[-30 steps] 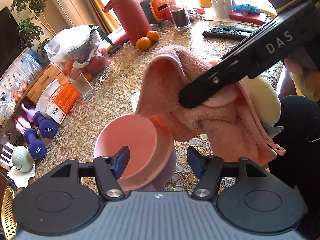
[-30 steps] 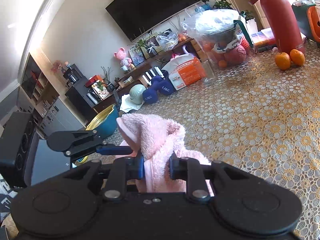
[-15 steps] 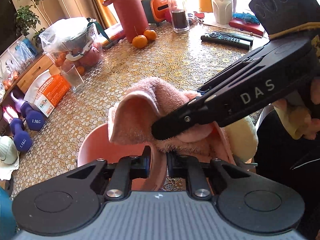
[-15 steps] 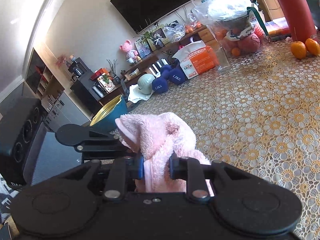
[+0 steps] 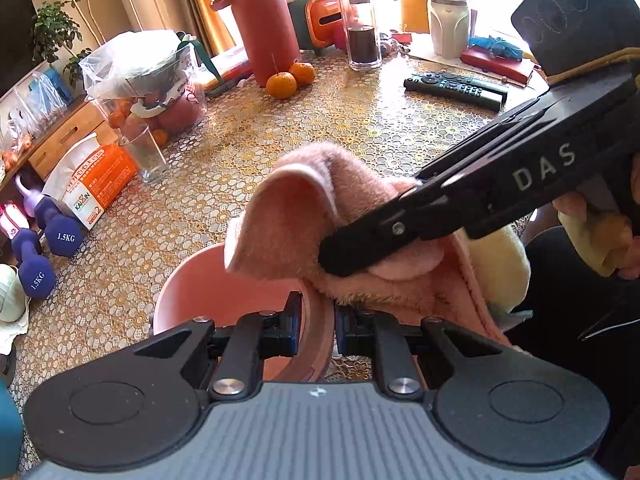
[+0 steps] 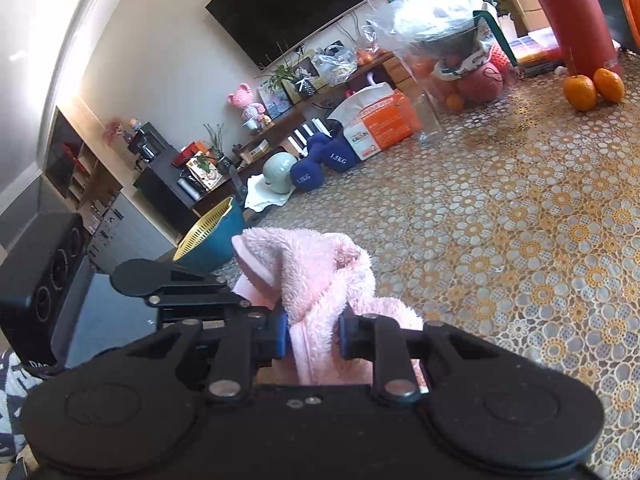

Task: Organize objects
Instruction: 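Keep rubbing the towel over the mug rim with the right tool, then release the towel onto the table with the right tool while the left tool sets the mug down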

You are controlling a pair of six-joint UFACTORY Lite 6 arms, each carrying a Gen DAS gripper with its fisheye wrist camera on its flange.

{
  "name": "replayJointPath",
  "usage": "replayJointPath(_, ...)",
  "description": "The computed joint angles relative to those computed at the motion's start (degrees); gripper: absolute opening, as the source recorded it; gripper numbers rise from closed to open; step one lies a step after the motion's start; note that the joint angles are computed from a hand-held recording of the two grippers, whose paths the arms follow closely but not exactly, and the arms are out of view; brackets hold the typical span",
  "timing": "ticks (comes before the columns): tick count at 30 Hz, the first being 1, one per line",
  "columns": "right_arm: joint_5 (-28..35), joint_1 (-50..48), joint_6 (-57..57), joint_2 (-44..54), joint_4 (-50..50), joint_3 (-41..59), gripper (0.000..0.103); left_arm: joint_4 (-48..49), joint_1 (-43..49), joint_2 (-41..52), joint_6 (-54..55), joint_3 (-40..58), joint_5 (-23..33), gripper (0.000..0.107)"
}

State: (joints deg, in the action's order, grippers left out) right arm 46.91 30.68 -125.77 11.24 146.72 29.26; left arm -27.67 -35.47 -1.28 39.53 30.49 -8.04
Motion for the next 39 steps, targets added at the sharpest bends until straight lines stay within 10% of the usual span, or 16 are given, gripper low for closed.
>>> replayJointPath(26, -16.77, -4.11, -18.19, 8.07, 17.19, 9.14, 0.030, -3.84, 1.14, 1.05, 1.14, 2.31, 0.75, 0.020)
replayJointPath(39, -18.44, -4.91, -24.76, -5.95, 19.43, -0.41, 0.069, -17.77, -2.16, -8.67, 3.80, -2.92, -2.40, 0.059)
